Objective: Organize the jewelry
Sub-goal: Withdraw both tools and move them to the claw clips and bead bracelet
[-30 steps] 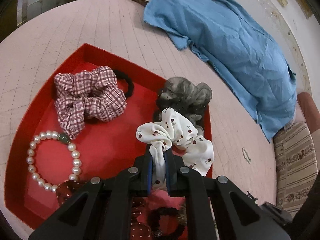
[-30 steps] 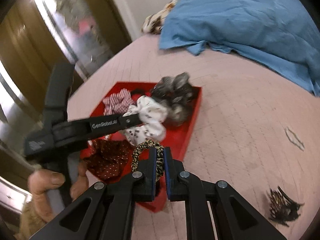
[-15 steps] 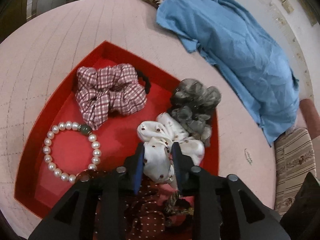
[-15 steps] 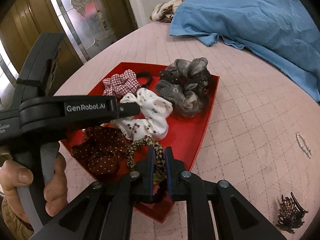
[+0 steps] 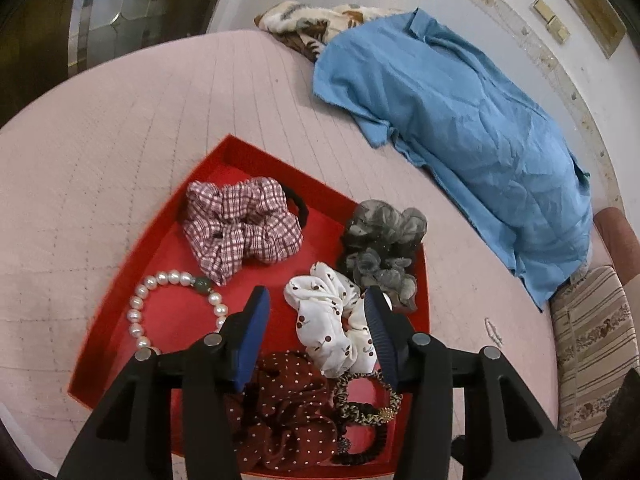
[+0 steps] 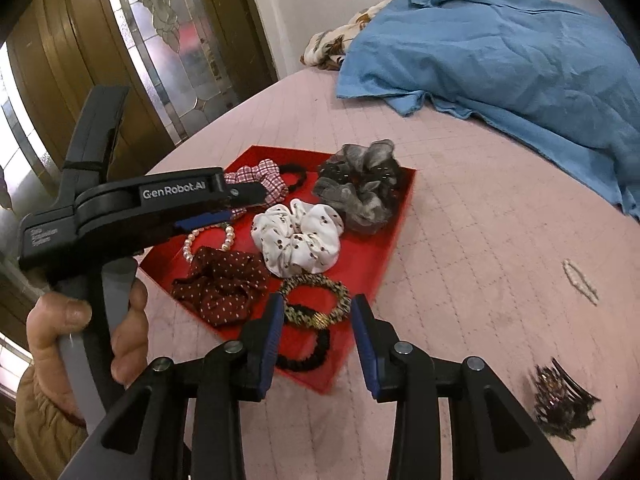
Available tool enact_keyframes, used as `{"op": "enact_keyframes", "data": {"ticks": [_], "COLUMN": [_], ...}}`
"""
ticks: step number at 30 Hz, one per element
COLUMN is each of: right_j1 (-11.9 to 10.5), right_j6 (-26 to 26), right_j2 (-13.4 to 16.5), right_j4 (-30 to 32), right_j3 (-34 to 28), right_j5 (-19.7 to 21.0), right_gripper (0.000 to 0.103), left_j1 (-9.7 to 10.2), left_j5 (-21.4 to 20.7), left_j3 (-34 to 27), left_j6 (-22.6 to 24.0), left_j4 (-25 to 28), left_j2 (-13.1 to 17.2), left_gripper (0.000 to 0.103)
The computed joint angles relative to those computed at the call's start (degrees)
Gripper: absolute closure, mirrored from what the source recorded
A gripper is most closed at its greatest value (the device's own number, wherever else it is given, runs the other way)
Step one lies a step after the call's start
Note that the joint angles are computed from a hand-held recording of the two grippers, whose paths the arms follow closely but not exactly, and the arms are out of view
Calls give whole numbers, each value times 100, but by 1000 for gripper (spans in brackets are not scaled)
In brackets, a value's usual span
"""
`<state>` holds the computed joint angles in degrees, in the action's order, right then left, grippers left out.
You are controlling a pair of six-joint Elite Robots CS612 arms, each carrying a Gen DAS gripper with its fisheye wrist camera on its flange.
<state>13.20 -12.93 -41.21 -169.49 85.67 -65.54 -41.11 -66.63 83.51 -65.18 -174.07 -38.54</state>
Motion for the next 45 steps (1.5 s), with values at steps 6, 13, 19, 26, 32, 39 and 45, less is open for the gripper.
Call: {"op": "enact_keyframes", "data": {"ticks": [6, 13, 19, 26, 32, 39, 45], "right_j1": [-204, -627, -1040, -1221, -1068, -1054, -1179], "right_j6": [41, 402, 864, 722, 220, 550, 1113], "right_j2": [-185, -396, -487, -457, -257, -38, 155], "right_j4": [-439, -956, -1343, -1114, -559, -489, -576], "right_j3": [408, 902, 1180, 1232, 1016, 640, 300], "right_j5": [-152, -438, -794, -645, -914, -1103, -855], "right_gripper": [63, 61, 59, 59, 59, 59, 51], "left_j1": [-65, -156, -259, -413, -425, -383, -388], "left_j5": [182, 351, 524, 904, 771, 543, 423], "left_j3": [43, -47, -162, -490, -719, -871, -1043], "left_j6": [118, 276, 457, 1040, 1279, 1328, 1489], "left_j4": [-151, -123, -186, -53, 140, 185, 383], "left_j2": [-36, -7, 52, 201, 311, 397, 487], "left_gripper": [53, 52, 50, 46, 46, 46, 46]}}
